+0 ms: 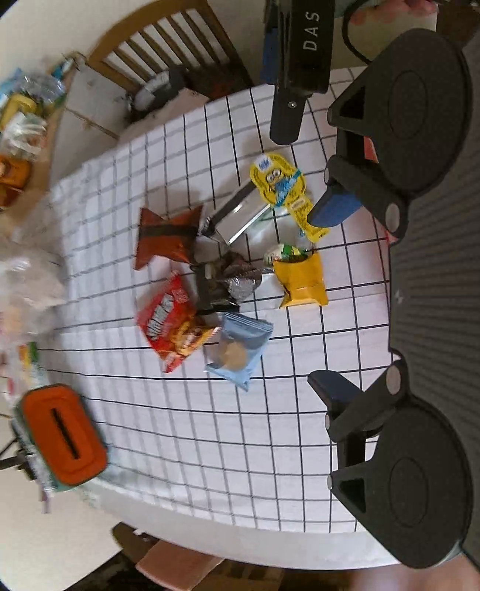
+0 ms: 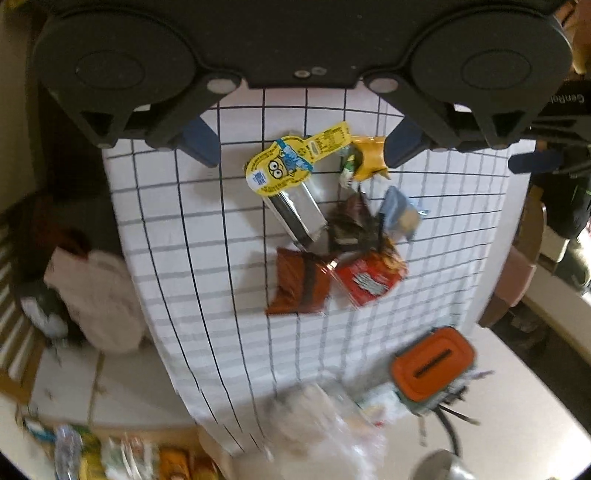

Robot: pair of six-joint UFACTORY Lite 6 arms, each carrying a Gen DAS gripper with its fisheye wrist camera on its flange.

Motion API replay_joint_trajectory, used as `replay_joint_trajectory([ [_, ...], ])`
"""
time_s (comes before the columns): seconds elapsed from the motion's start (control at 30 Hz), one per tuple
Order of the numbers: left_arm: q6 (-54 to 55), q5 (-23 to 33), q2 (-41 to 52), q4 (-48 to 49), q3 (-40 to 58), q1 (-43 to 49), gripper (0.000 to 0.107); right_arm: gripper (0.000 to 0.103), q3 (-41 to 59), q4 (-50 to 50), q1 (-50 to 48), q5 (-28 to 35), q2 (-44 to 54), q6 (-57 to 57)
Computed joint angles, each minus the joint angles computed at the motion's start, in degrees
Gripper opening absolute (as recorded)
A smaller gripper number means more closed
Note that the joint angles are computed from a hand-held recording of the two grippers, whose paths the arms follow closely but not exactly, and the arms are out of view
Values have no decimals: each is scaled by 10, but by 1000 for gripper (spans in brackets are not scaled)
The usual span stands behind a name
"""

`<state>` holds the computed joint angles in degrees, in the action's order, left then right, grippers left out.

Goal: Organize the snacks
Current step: 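Grasp the yellow packet with the left gripper while the right grasps the Minion pouch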

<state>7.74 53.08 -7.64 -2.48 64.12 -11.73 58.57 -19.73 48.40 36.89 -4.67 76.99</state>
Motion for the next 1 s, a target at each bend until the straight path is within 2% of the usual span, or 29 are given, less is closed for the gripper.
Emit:
replay_joint_trajectory([
  [0.23, -44, -22, 140, 20, 49, -16, 85, 88, 4, 96, -74, -71, 92, -48],
  [0.4, -60, -8, 234, 13, 106, -15, 85, 83, 5, 161, -101, -105, 137, -74],
  [0.63, -79, 39, 357, 31, 194, -28, 85, 76, 26, 228, -117, -111, 181, -119],
  [1.0, -89, 36, 434, 38, 252, -40, 84, 61, 45, 302, -135, -112, 215, -196],
])
